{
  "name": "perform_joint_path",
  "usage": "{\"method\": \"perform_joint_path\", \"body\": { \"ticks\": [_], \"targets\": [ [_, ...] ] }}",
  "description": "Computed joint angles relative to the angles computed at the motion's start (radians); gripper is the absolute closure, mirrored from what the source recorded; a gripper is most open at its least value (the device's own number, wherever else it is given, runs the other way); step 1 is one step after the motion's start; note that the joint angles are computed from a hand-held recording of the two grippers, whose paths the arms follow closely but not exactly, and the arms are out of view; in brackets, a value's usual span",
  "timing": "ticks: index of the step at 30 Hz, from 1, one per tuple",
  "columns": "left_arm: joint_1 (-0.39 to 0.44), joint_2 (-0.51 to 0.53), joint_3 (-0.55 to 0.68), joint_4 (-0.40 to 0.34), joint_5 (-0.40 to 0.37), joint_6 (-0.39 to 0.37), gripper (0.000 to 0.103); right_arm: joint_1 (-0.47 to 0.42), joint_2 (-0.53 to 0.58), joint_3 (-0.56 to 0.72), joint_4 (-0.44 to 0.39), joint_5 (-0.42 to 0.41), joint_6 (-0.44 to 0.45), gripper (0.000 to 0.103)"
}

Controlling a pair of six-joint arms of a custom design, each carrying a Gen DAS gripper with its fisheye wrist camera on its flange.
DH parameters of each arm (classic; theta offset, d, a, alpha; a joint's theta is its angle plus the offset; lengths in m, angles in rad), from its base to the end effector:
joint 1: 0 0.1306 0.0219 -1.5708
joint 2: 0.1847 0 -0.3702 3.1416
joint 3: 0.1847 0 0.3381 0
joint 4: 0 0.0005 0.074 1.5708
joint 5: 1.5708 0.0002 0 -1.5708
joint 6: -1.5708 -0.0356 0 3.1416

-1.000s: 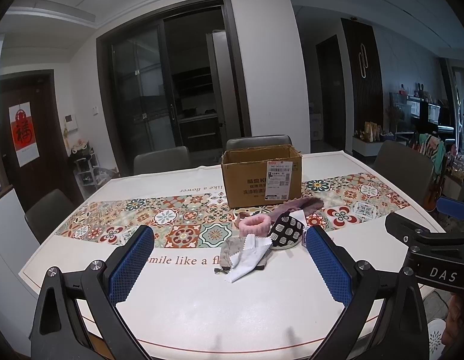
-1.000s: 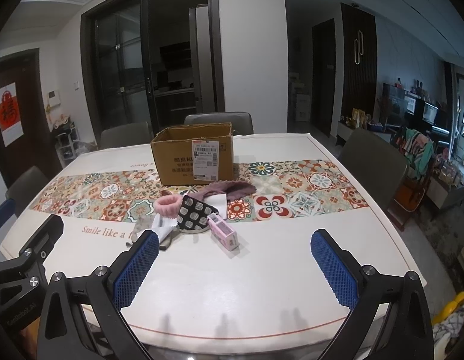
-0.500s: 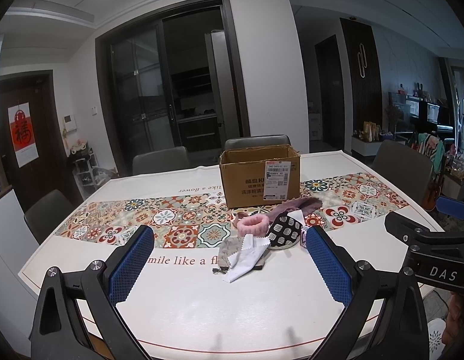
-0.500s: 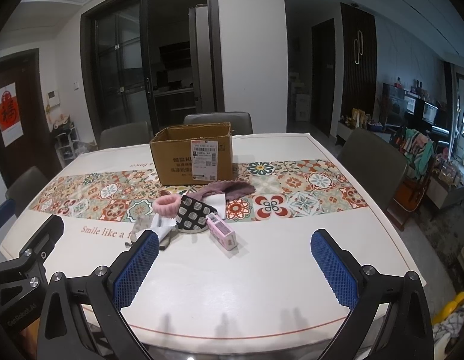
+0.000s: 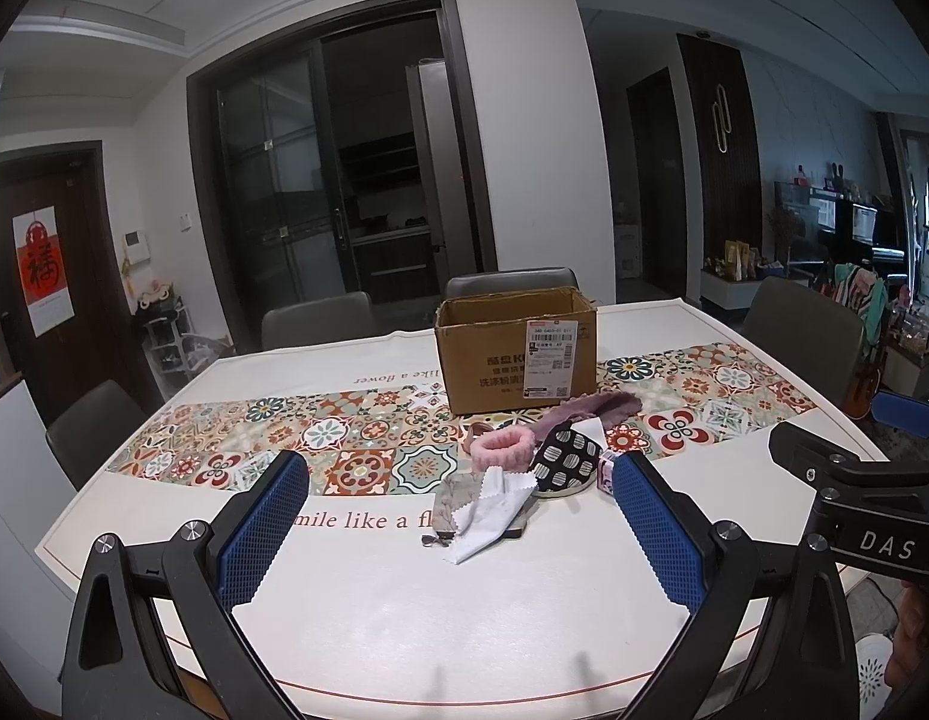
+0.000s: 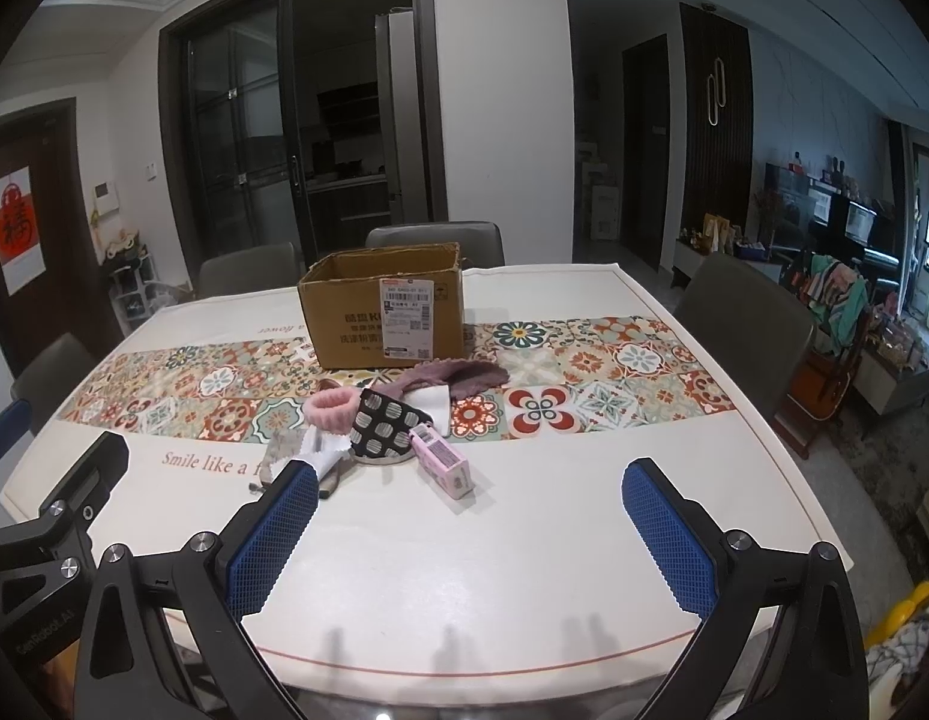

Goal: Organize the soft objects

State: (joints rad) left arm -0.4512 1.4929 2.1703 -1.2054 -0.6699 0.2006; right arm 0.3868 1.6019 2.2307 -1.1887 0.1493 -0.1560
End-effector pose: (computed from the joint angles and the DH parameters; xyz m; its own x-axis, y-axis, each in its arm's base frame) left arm 0.3809 -0.1605 0.6591 -0.4162 0.0281 -0.9088 -0.2284 0.9643 0.1344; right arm 0.4347 0.1708 0.6329 -0.5257 -0.0482 -0.8493 -0.1768 0.9828 0.0536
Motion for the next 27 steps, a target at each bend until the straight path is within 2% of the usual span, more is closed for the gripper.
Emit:
{"method": "perform_joint_path", "body": {
  "ticks": [9, 17, 27],
  "targets": [
    [-0.003, 0.001, 0.0, -0.004, 0.001, 0.002, 0.0, 0.0, 0.0, 0.001, -0.002, -0.002, -0.001, 0.0],
    [0.015, 0.016, 0.023, -0.032, 0.044, -0.003, 0.0, -0.007, 0.005, -0.004, -0.012, -0.006, -0.008, 0.0],
    [0.072, 0.052, 0.029, -0.057, 0.112, -0.015, 0.001, -0.003, 0.1, 0.105, -0.099, -0.017, -0.022, 0.0]
  ]
}}
